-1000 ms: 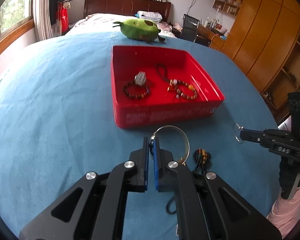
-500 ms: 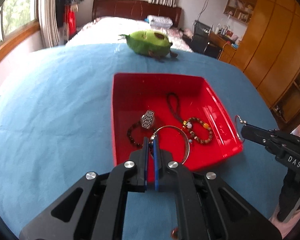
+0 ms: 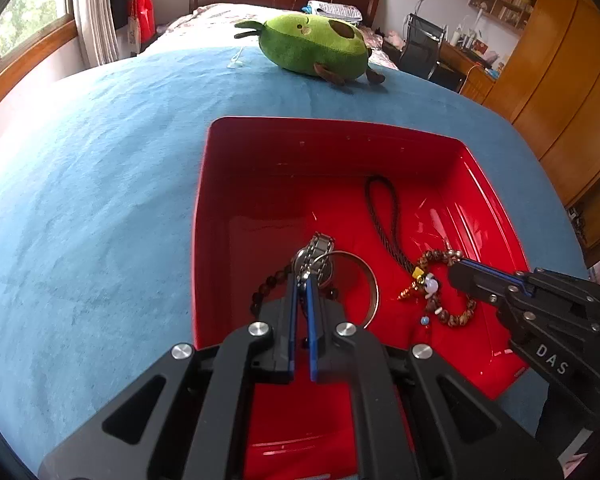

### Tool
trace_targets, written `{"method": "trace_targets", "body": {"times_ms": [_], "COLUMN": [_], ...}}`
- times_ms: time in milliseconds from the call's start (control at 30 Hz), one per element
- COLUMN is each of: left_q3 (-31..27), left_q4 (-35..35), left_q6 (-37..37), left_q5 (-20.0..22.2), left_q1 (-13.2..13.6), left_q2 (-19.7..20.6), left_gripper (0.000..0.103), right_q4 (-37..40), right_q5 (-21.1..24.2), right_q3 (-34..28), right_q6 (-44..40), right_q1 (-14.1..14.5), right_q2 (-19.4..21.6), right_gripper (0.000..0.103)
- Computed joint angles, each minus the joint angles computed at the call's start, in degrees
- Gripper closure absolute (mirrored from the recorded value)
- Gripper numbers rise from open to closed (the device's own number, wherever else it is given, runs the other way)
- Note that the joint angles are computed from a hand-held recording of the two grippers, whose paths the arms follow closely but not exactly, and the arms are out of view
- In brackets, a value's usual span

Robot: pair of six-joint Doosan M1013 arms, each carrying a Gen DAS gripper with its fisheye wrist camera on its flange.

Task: Organize jewelry
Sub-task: 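Lower the bangle and ring into the red tin and open both tools, then grasp the black amber-bead necklace with the right tool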

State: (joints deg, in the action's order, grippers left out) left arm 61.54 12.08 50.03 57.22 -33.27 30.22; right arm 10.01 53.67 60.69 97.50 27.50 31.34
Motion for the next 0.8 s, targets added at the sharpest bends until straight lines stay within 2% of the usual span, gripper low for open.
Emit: {"method": "trace_targets", "body": {"times_ms": [67,100,167,200,300,367,433,500,567,633,700,800], "left_q3": [-0.51,-0.52,-0.35,-0.2,1.29,2.71,4.7,6.9,9.37,11.06,12.75,14.84], "left_q4": [-0.4,-0.8,-0.47,0.41,2.43,3.45,6.74,9.78,12.54,14.63,14.5,14.67], "left_q6": [0.42,0.87,0.79,0.2,-1.39,-2.8,-5.27,-7.49,-9.95,-11.16,-11.34,-12.07], "left_q5": [0.04,-0.32,-0.74,-0.55,-1.4,-2.87,-4.2,-5.37,-6.88,-6.51,-7.08,-6.21], "left_q1": [0.09,0.17,0.12,0.0,-0.39,-0.71,-1.68,-2.84,-4.08,-5.39,-6.16,-7.39], "left_q2": [0.44,0.52,0.47,0.3,-1.37,-3.12,-5.49,-7.95,-10.34,-11.99,-13.31,-14.48], "left_gripper": [0.1,0.096,0.094,0.091,0.091,0.091,0.086,0.065,0.061,0.057,0.044,0.033], "right_q4": [-0.12,0.3,2.05,2.52,3.17,4.14,4.71,6.37,7.26,7.02,7.2,6.95], "right_q5": [0.01,0.18,-0.14,-0.46,-2.14,-4.61,-7.15,-9.96,-11.95,-12.8,-12.49,-11.44], "right_q3": [-0.15,-0.22,0.16,0.69,2.79,5.07,7.41,10.25,13.0,15.6,17.15,18.95], "right_q6": [0.36,0.35,-0.08,-0.14,-0.28,-1.07,-1.75,-3.37,-4.04,-4.18,-4.28,-4.44], "right_q1": [0.0,-0.08,-0.44,-0.54,-0.63,-0.71,-0.63,-0.6,-0.4,0.04,0.31,0.87], "right_q2": [0.19,0.3,0.22,-0.15,-2.05,-4.27,-6.59,-9.26,-11.69,-13.83,-14.98,-16.06], "right_gripper": [0.1,0.099,0.084,0.084,0.084,0.084,0.084,0.084,0.084,0.08,0.077,0.076]}}
